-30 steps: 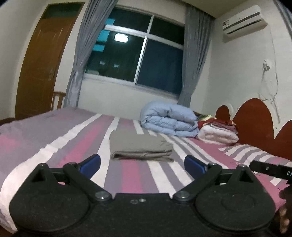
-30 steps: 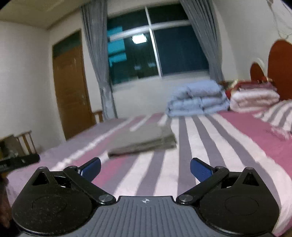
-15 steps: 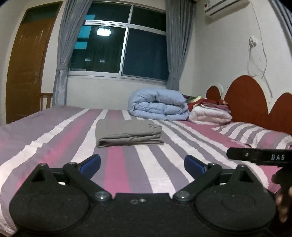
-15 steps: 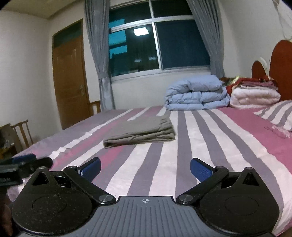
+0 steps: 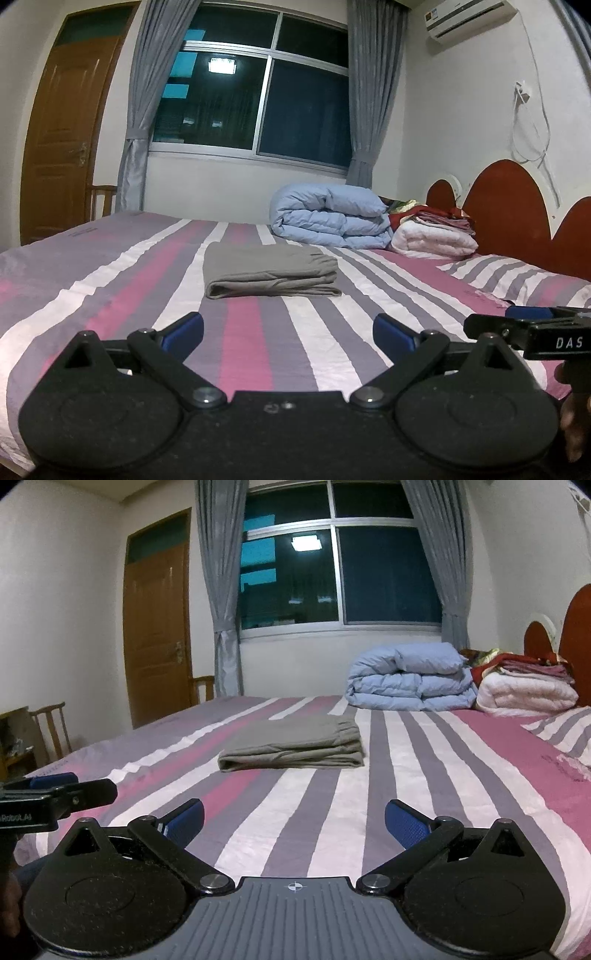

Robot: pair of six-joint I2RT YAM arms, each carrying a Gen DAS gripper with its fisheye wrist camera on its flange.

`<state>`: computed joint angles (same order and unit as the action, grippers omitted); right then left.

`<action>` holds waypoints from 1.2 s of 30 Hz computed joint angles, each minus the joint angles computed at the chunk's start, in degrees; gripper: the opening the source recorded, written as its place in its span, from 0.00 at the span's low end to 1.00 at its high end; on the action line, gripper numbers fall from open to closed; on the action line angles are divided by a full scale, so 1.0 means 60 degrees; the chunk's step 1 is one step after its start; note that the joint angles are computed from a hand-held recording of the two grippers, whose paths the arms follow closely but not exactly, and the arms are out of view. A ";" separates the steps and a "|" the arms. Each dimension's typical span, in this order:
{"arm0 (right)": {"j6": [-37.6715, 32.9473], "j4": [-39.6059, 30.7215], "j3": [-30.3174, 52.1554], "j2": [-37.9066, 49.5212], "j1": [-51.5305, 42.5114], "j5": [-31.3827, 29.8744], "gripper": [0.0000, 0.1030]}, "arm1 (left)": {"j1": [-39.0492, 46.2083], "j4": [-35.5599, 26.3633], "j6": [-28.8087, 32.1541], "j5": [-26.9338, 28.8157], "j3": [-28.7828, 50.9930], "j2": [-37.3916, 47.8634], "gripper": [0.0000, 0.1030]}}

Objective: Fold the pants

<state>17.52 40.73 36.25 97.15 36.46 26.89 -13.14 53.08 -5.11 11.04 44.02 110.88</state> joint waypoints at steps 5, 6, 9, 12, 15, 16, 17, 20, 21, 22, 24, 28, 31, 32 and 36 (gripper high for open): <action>0.0198 -0.0087 -0.0037 -0.0094 -0.0137 -0.0126 1.00 | -0.0043 0.0016 -0.0001 -0.0108 -0.0025 -0.0023 0.90; 0.0211 -0.0099 -0.0034 -0.0095 -0.0145 -0.0139 1.00 | -0.0050 0.0008 0.0002 -0.0102 -0.0026 -0.0023 0.90; 0.0210 -0.0074 -0.0049 -0.0100 -0.0141 -0.0135 1.00 | -0.0046 0.0004 0.0022 -0.0091 -0.0037 -0.0021 0.90; 0.0216 -0.0091 -0.0044 -0.0099 -0.0154 -0.0151 1.00 | -0.0072 -0.0033 0.0018 -0.0111 -0.0035 -0.0042 0.90; 0.0218 -0.0084 -0.0041 -0.0091 -0.0140 -0.0127 1.00 | -0.0073 -0.0021 0.0019 -0.0113 -0.0056 -0.0058 0.90; 0.0215 -0.0076 -0.0047 -0.0094 -0.0148 -0.0139 1.00 | -0.0070 -0.0038 0.0025 -0.0102 -0.0043 -0.0054 0.90; 0.0210 -0.0088 -0.0046 -0.0096 -0.0156 -0.0152 1.00 | -0.0068 -0.0006 0.0028 -0.0113 -0.0065 -0.0046 0.90; 0.0214 -0.0093 -0.0039 -0.0090 -0.0149 -0.0138 1.00 | -0.0070 -0.0010 0.0033 -0.0120 -0.0067 -0.0051 0.90; 0.0214 -0.0086 -0.0044 -0.0094 -0.0150 -0.0142 1.00 | -0.0060 -0.0018 0.0027 -0.0095 -0.0060 -0.0052 0.90; 0.0217 -0.0091 -0.0042 -0.0093 -0.0153 -0.0146 1.00 | -0.0056 -0.0017 0.0029 -0.0072 -0.0079 -0.0062 0.90; 0.0218 -0.0094 -0.0041 -0.0093 -0.0150 -0.0142 1.00 | -0.0030 -0.0011 0.0038 -0.0044 -0.0081 -0.0054 0.90; 0.0215 -0.0098 -0.0048 -0.0108 -0.0143 -0.0132 1.00 | -0.0030 -0.0024 0.0035 -0.0038 -0.0080 -0.0061 0.90; 0.0213 -0.0090 -0.0054 -0.0112 -0.0153 -0.0145 1.00 | -0.0022 -0.0037 0.0044 -0.0025 -0.0063 -0.0059 0.90; 0.0212 -0.0095 -0.0058 -0.0121 -0.0149 -0.0138 1.00 | -0.0022 -0.0037 0.0044 -0.0025 -0.0063 -0.0059 0.90; 0.0208 -0.0088 -0.0068 -0.0128 -0.0160 -0.0153 1.00 | -0.0026 -0.0035 0.0044 -0.0044 -0.0065 -0.0064 0.90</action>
